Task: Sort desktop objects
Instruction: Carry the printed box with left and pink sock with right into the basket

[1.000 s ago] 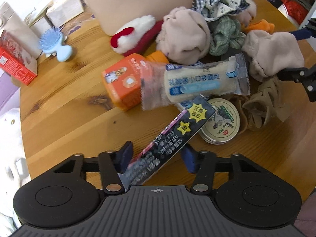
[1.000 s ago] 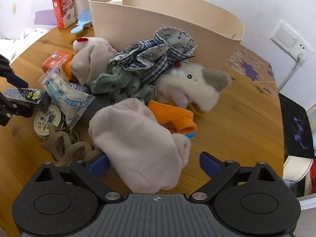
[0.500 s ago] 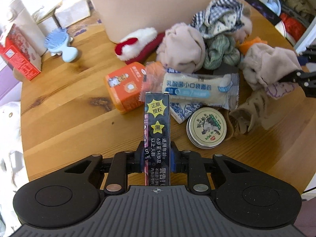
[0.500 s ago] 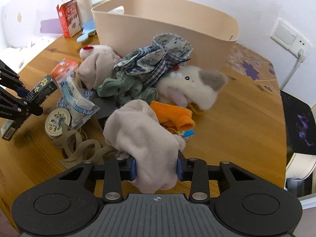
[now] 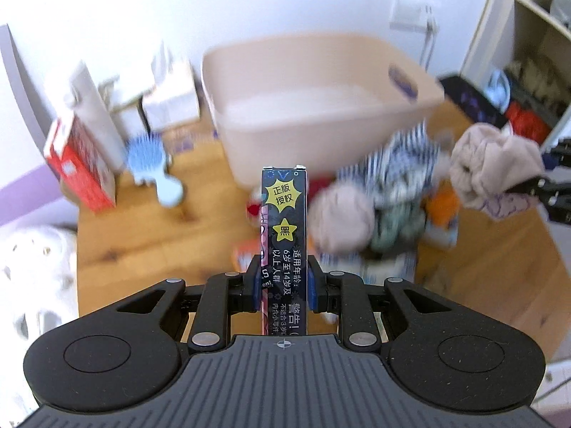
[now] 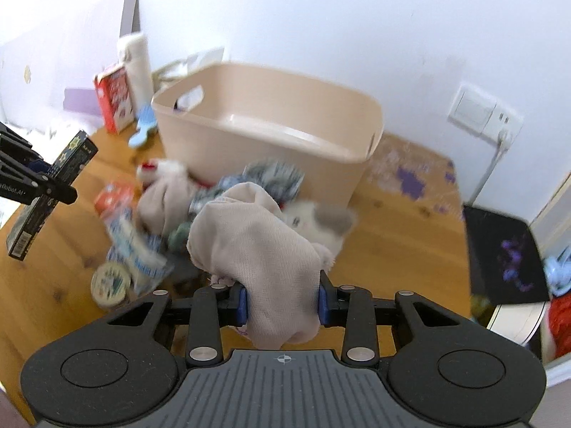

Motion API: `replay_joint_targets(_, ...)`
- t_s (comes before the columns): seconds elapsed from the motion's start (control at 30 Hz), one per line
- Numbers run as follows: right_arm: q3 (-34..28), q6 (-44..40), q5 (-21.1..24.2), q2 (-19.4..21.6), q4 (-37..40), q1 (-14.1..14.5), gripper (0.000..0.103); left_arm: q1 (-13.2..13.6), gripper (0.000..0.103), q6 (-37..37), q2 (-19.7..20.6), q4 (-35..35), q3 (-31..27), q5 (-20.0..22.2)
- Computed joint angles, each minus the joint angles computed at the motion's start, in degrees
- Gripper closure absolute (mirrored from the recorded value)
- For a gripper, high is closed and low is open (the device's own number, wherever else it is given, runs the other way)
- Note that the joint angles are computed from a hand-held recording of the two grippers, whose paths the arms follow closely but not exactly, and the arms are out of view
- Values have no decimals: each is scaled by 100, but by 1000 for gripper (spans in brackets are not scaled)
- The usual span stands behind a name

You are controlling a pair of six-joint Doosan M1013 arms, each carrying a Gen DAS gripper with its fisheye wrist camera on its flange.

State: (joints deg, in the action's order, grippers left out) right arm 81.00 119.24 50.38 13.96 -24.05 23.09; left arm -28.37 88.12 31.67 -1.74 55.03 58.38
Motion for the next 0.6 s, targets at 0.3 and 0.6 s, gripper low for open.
replay_joint_targets(0.3,-475,-164,-276,246,-498,-238,70,-48,80,-951,623,597,-1285,-350)
replay_joint_targets(0.6,-1120,-283,-480,674,-727,-479,70,-114,80,-1335,1792,801,-3435,246)
